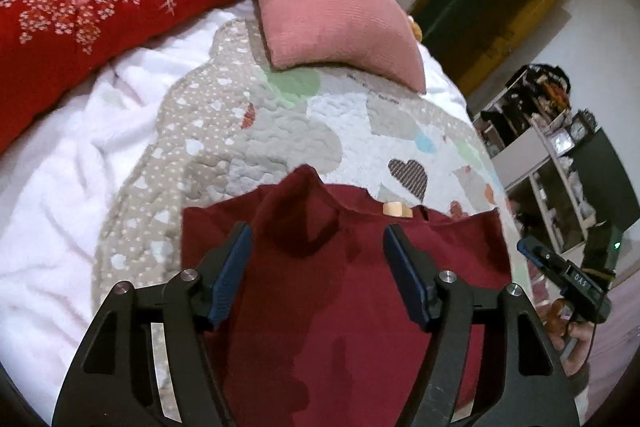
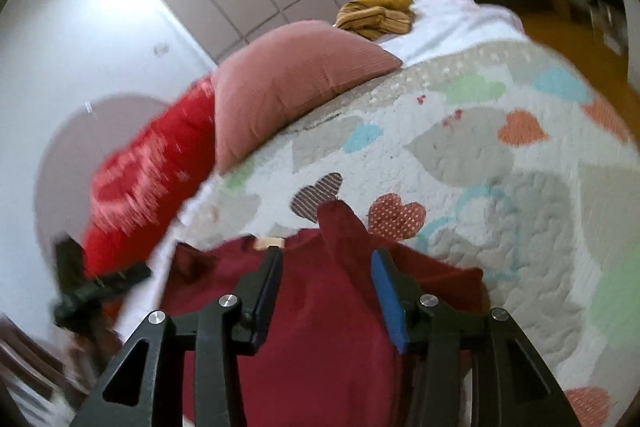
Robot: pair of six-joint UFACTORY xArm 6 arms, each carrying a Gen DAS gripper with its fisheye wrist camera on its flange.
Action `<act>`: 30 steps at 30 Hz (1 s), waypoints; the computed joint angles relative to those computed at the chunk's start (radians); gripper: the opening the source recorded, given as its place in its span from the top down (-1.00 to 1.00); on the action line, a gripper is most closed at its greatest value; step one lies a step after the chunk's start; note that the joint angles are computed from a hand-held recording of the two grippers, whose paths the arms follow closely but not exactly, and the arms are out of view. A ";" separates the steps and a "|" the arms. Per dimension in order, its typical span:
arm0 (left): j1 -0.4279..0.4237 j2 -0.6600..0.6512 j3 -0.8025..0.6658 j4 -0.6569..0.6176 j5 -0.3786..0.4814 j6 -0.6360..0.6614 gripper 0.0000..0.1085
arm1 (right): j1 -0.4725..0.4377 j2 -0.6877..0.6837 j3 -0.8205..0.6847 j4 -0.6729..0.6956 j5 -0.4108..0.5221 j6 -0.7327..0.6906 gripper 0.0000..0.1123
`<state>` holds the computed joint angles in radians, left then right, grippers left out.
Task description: Fold small clothes
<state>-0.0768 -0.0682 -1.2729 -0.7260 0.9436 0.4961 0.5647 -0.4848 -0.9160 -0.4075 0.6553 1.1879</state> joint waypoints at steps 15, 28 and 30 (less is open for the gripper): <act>-0.092 0.124 0.012 0.285 -0.211 -0.210 -0.25 | -0.032 0.279 -0.160 -0.077 0.227 -0.043 0.44; -0.095 -0.079 0.184 0.346 -0.277 -0.202 -0.25 | 0.203 0.108 -0.142 -0.170 0.406 0.020 0.39; -0.095 -0.111 0.212 0.348 -0.276 -0.201 -0.25 | 0.246 0.097 -0.137 -0.187 0.442 0.045 0.39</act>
<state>-0.1723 -0.1788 -1.0606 -0.3781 0.6675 0.2947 0.8108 -0.3874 -1.0533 -0.5940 1.0977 1.2334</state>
